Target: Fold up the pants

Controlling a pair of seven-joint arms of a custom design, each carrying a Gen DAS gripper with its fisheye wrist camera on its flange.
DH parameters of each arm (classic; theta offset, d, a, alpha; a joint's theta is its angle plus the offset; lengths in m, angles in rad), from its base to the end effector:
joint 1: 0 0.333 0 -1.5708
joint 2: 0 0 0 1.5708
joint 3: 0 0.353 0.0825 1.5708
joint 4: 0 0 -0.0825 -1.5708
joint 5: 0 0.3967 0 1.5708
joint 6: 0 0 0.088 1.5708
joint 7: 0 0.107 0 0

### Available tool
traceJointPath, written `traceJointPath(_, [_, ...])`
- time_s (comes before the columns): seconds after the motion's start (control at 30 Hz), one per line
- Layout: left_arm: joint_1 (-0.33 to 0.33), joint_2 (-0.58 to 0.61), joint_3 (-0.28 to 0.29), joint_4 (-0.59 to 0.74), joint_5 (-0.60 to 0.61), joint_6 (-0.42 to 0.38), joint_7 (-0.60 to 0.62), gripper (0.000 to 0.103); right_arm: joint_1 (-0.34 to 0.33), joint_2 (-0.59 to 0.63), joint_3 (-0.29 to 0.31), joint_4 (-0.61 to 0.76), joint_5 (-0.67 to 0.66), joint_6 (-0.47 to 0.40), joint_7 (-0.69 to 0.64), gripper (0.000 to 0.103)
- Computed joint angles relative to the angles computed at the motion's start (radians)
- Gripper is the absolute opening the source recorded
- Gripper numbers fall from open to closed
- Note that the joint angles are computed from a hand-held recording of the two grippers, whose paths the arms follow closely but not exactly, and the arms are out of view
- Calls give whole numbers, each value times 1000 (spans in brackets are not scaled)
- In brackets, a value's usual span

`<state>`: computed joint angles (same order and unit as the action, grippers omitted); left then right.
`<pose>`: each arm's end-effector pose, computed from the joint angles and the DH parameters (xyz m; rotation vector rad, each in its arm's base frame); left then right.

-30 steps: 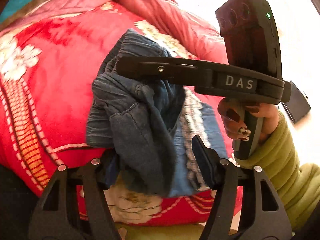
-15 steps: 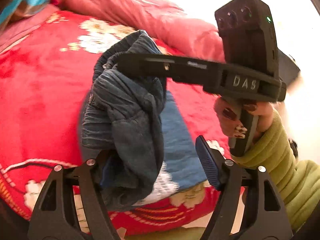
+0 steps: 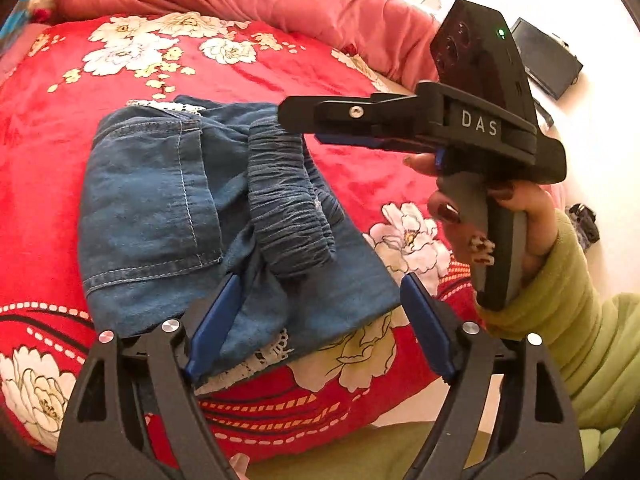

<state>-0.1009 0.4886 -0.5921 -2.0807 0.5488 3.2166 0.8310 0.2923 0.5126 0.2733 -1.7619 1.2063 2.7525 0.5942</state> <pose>0.4910 -0.4259 0.3380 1.6508 -2.3856 1.1669 0.6328 0.3269 0.3381 -1.9034 1.2344 0.1590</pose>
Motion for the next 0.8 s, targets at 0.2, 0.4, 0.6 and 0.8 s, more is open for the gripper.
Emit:
traceJointPath(0.2, [-28,-26,26,-18,-6,-8,1,74,208,36,-187,-13,-355,164,314,83])
traceJointPath(0.4, [-46,-60,59,-48,-1,21,-31,75,83,36,-44,-39,-318,209,283,87])
traceJointPath(0.6, [-273,-158,311,-79,27,33,-122,84,9,-16,54,-95,-240,307,198,90])
traceJointPath(0.8, [-525,-219,598,-100,112,19,-279,93,-75,-62,169,-139,-87,380,23,95])
